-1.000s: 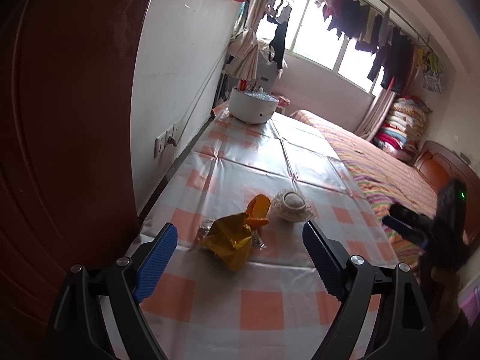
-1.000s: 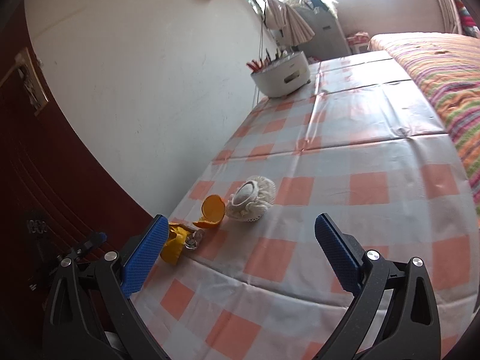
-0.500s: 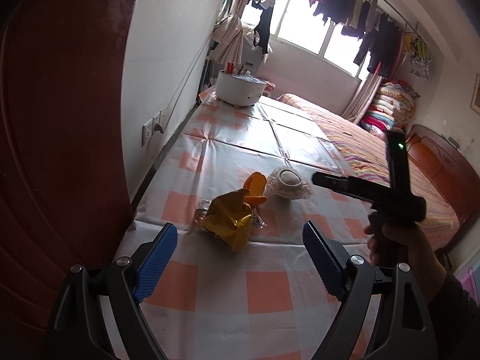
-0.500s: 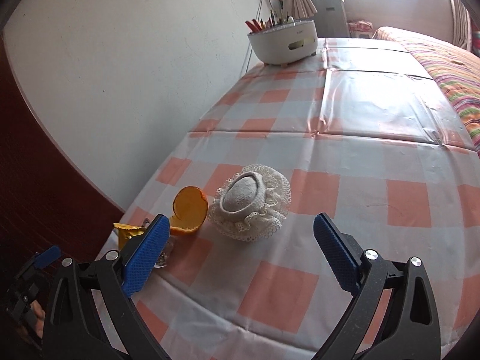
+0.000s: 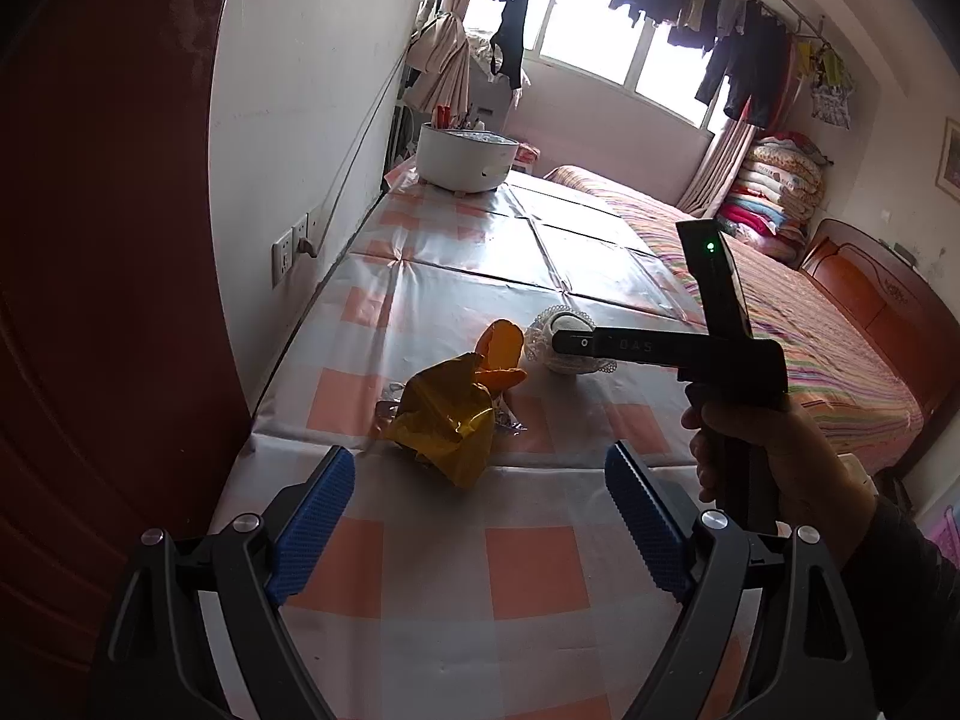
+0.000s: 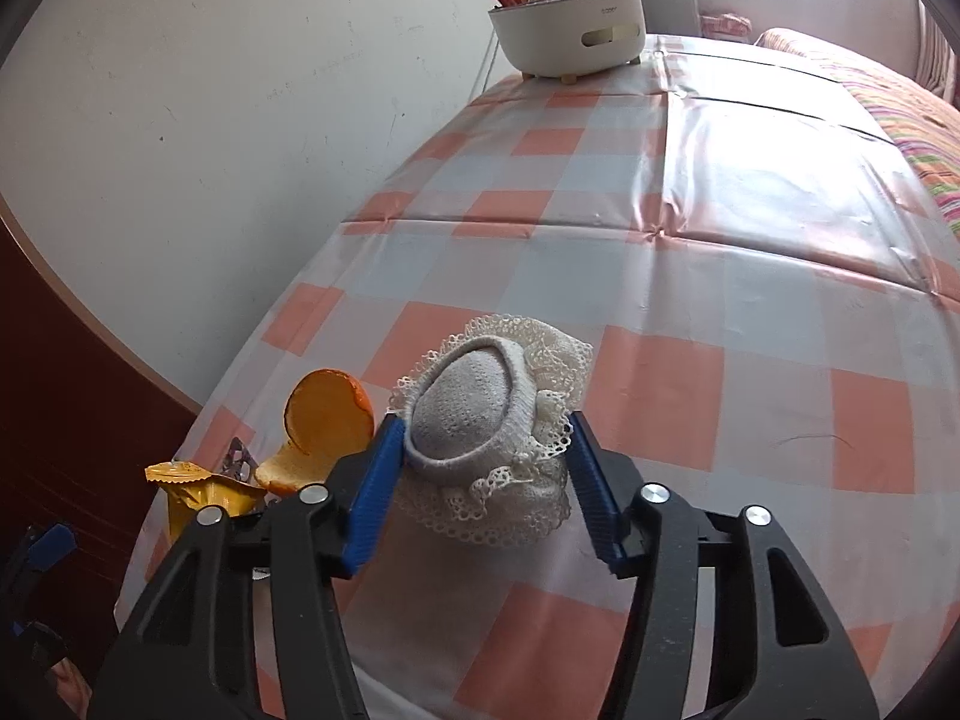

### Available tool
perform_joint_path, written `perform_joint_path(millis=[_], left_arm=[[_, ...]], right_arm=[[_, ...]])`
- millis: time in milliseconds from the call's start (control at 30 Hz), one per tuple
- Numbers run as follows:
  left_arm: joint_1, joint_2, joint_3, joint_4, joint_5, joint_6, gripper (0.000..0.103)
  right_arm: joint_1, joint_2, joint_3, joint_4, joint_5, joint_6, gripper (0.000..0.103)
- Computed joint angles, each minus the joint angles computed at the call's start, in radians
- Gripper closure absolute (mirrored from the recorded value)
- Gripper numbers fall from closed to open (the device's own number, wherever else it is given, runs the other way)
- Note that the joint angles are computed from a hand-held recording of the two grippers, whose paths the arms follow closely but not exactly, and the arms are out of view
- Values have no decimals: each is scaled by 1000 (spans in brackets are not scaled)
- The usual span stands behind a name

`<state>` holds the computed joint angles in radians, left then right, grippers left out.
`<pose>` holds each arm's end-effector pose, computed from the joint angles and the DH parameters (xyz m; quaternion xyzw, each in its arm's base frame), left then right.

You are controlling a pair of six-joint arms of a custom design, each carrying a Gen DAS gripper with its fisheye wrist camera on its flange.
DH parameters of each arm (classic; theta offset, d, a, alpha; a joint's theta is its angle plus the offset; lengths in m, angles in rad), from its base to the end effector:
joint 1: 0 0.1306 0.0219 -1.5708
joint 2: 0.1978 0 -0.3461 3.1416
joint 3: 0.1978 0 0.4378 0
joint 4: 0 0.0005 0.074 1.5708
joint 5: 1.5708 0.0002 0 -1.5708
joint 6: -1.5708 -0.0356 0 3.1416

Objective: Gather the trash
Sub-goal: 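Grasp the white lace hat with the right gripper while the left gripper grasps the yellow bag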

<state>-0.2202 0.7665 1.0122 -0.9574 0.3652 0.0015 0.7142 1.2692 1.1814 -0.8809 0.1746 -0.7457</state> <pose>0.3195 -0.0851 0.4513 0.1727 0.8804 -0.2094 0.3888 0.3699 0.3118 0.3465 0.0408 0.9509 0.1349 0.2757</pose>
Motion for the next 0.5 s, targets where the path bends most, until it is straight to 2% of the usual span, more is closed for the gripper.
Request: perform_joint_path(millis=[167, 500], left_arm=[[1, 4, 3, -6, 1, 7, 20], [-19, 44, 17, 21, -5, 60, 20]], right_arm=[[20, -29, -18, 16, 55, 39, 62], [30, -211, -113, 38, 90, 26, 62]])
